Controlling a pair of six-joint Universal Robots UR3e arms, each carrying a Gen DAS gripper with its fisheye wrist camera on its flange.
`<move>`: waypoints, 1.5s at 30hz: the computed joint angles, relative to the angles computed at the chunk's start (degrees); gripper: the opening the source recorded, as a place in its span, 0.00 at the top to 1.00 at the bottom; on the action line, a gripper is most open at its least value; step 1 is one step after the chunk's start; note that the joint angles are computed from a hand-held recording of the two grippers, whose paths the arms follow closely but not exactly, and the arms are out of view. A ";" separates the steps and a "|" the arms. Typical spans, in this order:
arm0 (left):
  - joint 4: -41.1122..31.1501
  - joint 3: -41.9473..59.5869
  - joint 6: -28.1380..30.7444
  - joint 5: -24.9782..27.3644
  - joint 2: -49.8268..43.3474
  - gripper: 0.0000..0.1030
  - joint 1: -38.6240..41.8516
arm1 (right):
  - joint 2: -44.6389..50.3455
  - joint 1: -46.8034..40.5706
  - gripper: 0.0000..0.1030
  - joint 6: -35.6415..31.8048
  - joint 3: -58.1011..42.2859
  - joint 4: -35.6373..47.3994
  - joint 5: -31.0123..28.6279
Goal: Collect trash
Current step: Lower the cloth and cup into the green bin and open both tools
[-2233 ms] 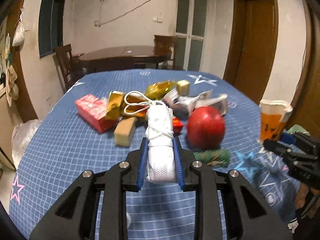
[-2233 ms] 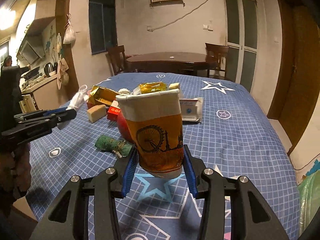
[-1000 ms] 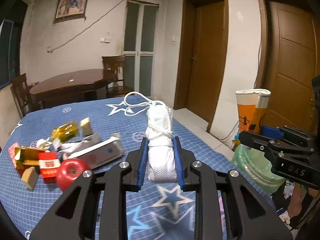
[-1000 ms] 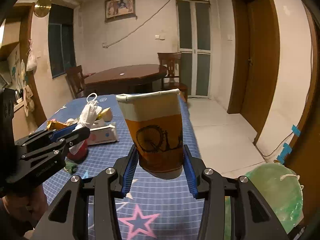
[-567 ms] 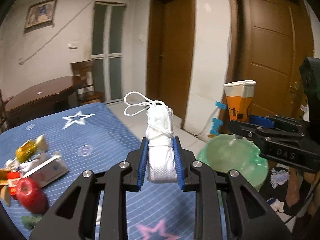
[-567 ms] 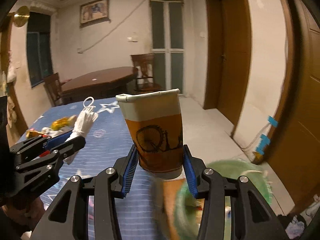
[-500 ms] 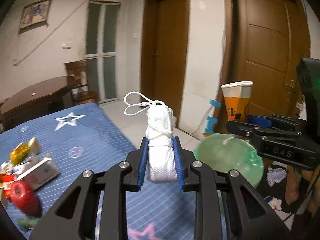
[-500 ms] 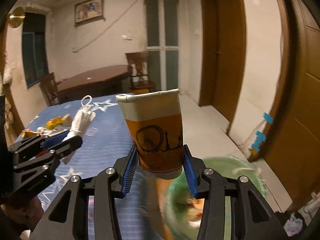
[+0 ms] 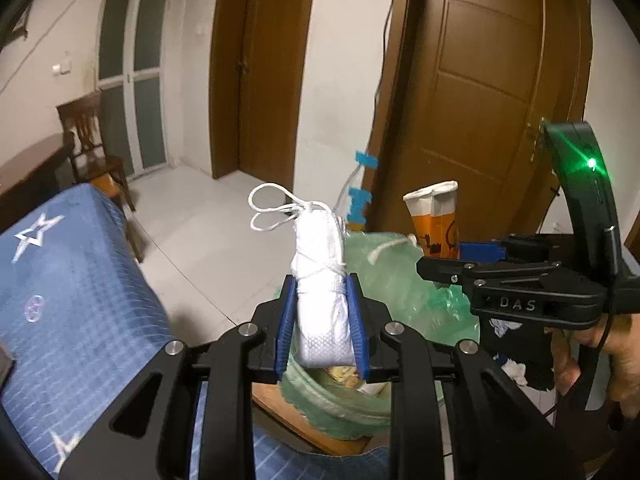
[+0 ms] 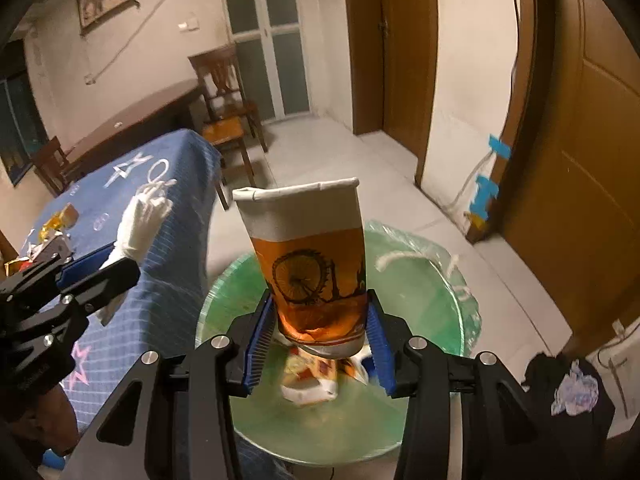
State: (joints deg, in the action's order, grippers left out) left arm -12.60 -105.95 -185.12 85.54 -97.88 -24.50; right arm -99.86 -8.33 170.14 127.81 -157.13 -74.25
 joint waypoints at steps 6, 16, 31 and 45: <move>-1.00 5.32 0.48 -0.95 -7.95 0.77 -0.57 | 6.54 0.80 0.56 1.53 -0.13 -3.96 -1.58; -3.86 10.17 -0.33 0.25 -11.61 0.77 -1.99 | 14.02 3.03 0.56 4.42 0.87 -11.26 -2.91; -3.96 9.35 -3.71 3.22 -10.07 0.26 -2.29 | 12.49 1.35 0.34 6.91 5.98 -17.34 -1.20; -2.81 0.58 -1.73 4.00 -0.94 0.26 -2.65 | 0.53 1.53 0.28 6.48 14.73 -19.58 1.04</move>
